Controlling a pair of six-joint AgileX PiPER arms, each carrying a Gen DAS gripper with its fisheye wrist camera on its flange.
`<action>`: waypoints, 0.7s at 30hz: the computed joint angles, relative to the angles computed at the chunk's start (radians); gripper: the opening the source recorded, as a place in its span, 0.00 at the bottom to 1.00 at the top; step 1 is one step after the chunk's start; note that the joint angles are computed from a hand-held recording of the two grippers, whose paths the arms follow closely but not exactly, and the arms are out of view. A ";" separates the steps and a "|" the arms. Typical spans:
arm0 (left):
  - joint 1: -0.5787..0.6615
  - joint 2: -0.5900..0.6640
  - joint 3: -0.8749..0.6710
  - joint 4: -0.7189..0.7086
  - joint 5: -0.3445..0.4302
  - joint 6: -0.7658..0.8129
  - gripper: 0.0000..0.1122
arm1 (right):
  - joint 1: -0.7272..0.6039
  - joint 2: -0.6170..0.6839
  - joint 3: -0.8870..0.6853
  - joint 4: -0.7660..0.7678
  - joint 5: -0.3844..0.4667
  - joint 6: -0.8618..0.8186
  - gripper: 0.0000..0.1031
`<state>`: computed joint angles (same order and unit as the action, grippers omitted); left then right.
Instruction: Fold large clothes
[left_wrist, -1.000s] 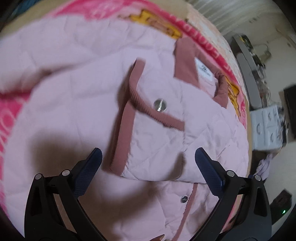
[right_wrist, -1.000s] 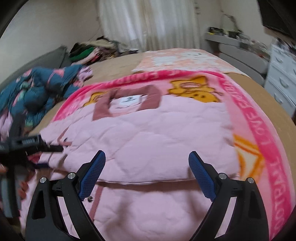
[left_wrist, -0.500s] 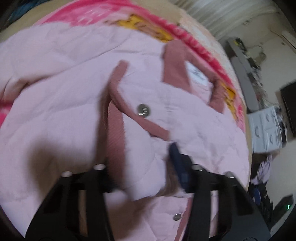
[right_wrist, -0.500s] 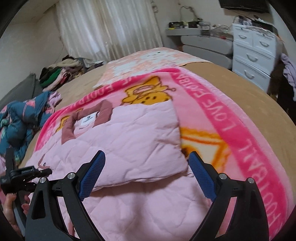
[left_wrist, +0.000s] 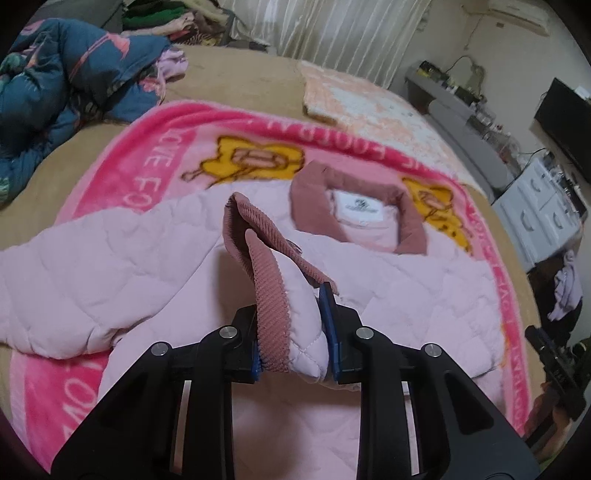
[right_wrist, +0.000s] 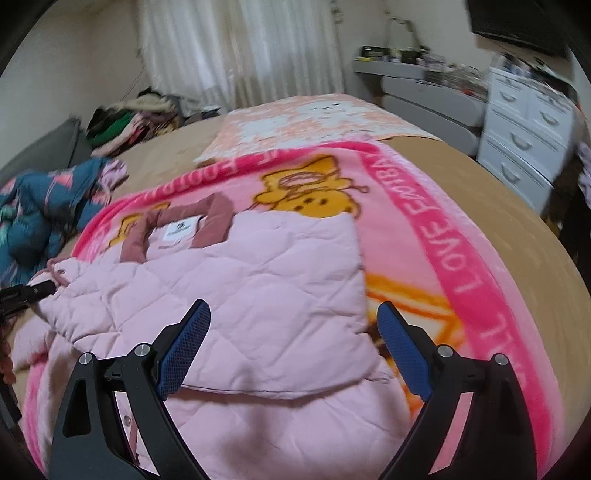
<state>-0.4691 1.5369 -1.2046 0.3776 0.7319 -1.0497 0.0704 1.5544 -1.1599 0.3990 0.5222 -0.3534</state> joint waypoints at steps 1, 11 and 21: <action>0.009 0.009 0.016 -0.007 -0.011 0.000 0.16 | 0.015 0.016 -0.012 -0.009 0.002 0.003 0.88; 0.001 0.067 0.106 0.053 -0.048 -0.044 0.16 | 0.131 0.237 -0.142 -0.271 0.077 0.222 0.89; -0.002 0.108 0.115 0.077 -0.054 -0.070 0.18 | 0.123 0.251 -0.104 -0.270 0.053 0.264 0.90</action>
<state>-0.4716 1.6453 -1.0898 0.4550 0.6780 -1.1193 0.1939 1.8053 -1.2640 0.1290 0.5751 -0.0899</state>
